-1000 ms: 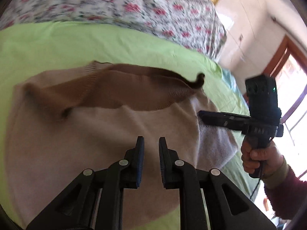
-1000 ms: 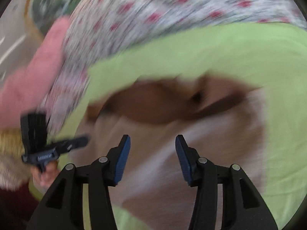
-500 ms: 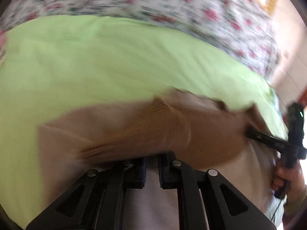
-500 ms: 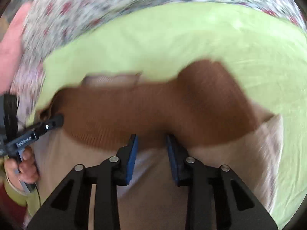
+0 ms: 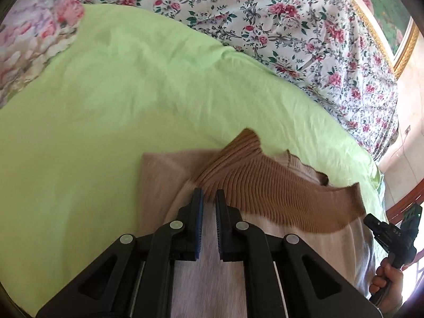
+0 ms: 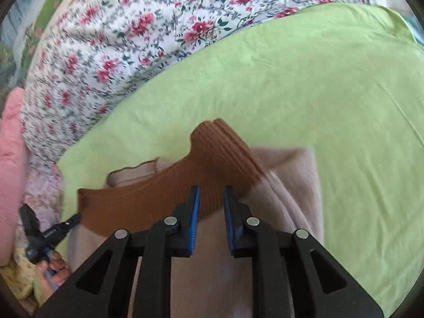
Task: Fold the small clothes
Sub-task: 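Open both grippers and withdraw from the folded sweater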
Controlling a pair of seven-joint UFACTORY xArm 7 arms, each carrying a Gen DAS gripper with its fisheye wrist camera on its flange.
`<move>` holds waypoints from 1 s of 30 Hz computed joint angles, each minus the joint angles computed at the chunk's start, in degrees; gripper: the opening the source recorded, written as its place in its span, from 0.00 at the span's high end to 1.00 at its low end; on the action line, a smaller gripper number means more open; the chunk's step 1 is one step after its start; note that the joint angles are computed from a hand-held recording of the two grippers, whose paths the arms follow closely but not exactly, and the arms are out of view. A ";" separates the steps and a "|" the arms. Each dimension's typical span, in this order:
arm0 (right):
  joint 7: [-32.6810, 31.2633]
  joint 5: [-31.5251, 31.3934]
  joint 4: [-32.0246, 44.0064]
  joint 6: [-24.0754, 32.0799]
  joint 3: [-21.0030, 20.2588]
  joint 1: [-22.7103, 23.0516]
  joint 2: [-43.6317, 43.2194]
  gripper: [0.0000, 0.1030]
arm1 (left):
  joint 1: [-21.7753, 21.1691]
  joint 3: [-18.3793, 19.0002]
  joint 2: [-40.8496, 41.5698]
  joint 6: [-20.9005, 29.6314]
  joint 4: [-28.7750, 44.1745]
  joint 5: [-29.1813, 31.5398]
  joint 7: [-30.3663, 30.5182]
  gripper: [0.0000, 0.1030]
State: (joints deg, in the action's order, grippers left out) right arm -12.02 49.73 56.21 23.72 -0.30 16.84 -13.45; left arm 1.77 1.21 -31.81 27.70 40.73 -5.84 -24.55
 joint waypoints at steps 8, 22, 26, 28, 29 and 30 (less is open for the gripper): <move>-4.32 0.53 -11.20 6.45 -1.15 3.00 -13.51 0.80 | -1.29 -3.40 -17.38 6.98 -8.34 0.37 -5.01 0.88; 12.84 -14.41 -26.53 6.02 -2.63 1.75 -32.03 0.71 | -5.09 -6.75 -48.25 26.33 -19.17 -3.09 -17.92 0.81; 16.47 -16.15 -28.70 6.10 -2.45 2.99 -36.30 0.60 | -6.33 -8.37 -52.09 28.92 -20.46 -3.71 -21.36 0.76; 17.56 -16.65 -29.45 5.93 -2.54 4.27 -37.73 0.58 | -6.96 -8.86 -53.15 29.47 -21.08 -4.05 -22.79 0.74; 18.13 -16.95 -29.75 5.90 -2.41 4.85 -38.34 0.58 | -7.32 -9.08 -53.57 29.65 -21.35 -4.19 -23.38 0.74; 18.83 -17.21 -30.09 5.87 -2.10 5.41 -38.96 0.57 | -7.67 -9.13 -53.43 29.70 -21.43 -4.28 -23.77 0.74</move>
State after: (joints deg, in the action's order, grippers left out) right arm 6.81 32.52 26.12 29.59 -2.40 22.25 -52.41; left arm -5.90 -7.92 -85.24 57.40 19.30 -10.12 -48.32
